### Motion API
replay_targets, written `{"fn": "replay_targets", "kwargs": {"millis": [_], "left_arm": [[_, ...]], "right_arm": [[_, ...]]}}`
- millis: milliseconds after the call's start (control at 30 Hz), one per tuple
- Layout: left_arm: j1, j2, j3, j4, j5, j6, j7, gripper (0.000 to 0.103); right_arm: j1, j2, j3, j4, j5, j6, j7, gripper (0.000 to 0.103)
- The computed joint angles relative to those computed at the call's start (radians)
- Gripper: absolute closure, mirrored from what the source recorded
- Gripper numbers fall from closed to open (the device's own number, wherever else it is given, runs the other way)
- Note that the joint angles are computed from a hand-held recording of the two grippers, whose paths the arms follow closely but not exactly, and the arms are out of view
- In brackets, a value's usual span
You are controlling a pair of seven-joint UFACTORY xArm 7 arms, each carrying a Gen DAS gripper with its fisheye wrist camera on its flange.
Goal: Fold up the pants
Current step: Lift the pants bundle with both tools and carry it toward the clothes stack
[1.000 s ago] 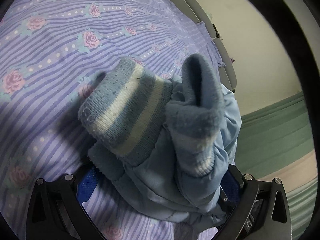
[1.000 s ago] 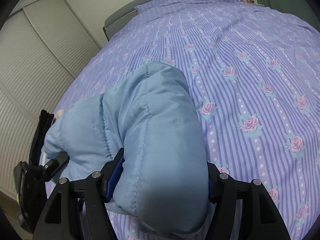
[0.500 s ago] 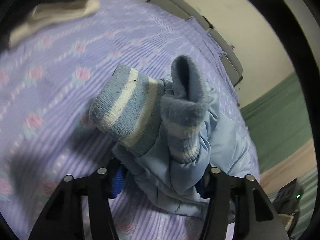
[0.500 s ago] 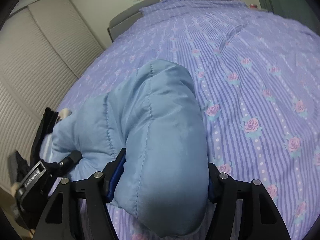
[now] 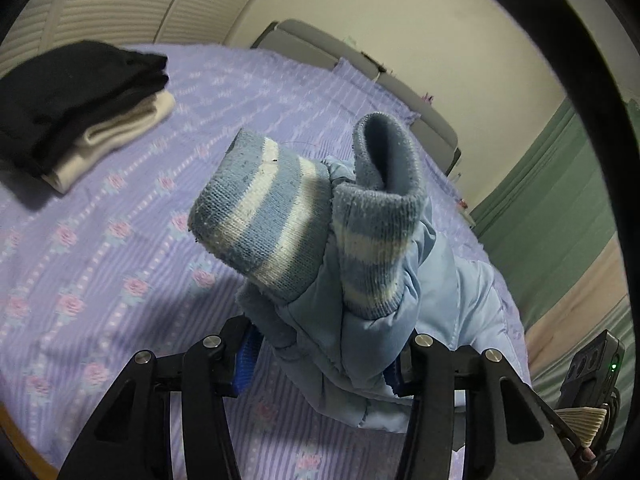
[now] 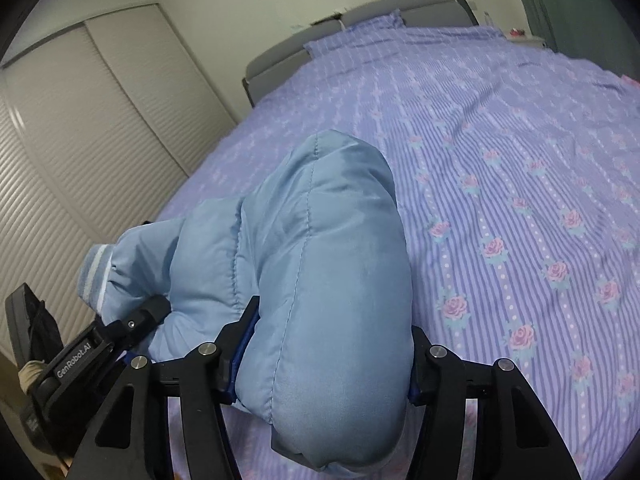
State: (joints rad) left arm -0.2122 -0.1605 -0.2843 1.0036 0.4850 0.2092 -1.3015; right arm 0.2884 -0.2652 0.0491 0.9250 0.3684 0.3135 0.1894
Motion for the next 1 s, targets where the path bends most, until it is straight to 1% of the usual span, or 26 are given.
{"fn": "replay_targets", "kwargs": {"millis": [100, 167, 267, 400, 500, 600, 633, 733, 833, 900, 933, 1000], "left_arm": [[-0.001, -0.067, 0.017, -0.044, -0.034, -0.015, 0.038, 0.054], [0.02, -0.114, 0.005, -0.067, -0.043, -0.011, 0.06, 0.054], [0.035, -0.186, 0.007, -0.105, -0.088, -0.004, 0.118, 0.054], [0.071, -0.252, -0.003, -0.126, -0.135, 0.012, 0.185, 0.054], [0.089, -0.318, 0.01, -0.157, -0.172, 0.02, 0.242, 0.054], [0.096, -0.382, 0.044, -0.185, -0.212, 0.032, 0.316, 0.054], [0.108, -0.381, 0.048, -0.172, -0.223, 0.036, 0.333, 0.054], [0.104, -0.428, 0.101, -0.183, -0.273, 0.054, 0.415, 0.054], [0.109, -0.459, 0.154, -0.178, -0.318, 0.076, 0.496, 0.054], [0.122, -0.469, 0.176, -0.167, -0.343, 0.091, 0.54, 0.054], [0.134, -0.471, 0.186, -0.16, -0.352, 0.096, 0.561, 0.054], [0.16, -0.466, 0.202, -0.136, -0.365, 0.111, 0.606, 0.054]], "right_arm": [[-0.002, -0.033, 0.022, 0.0, -0.027, -0.003, 0.025, 0.046], [0.008, -0.049, 0.032, 0.003, -0.036, -0.013, 0.04, 0.046], [0.025, -0.056, 0.039, 0.02, -0.05, -0.019, 0.052, 0.046], [0.045, -0.047, 0.053, 0.056, -0.068, -0.025, 0.067, 0.046], [0.059, -0.029, 0.07, 0.094, -0.087, -0.034, 0.081, 0.046], [0.071, 0.005, 0.095, 0.144, -0.111, -0.051, 0.101, 0.046], [0.074, 0.017, 0.103, 0.161, -0.121, -0.054, 0.109, 0.046], [0.083, 0.069, 0.132, 0.234, -0.161, -0.062, 0.138, 0.046], [0.096, 0.147, 0.154, 0.338, -0.207, -0.059, 0.154, 0.046], [0.105, 0.207, 0.168, 0.417, -0.252, -0.055, 0.17, 0.046], [0.11, 0.224, 0.18, 0.448, -0.301, -0.05, 0.204, 0.046], [0.128, 0.289, 0.187, 0.538, -0.361, -0.036, 0.237, 0.046]]}}
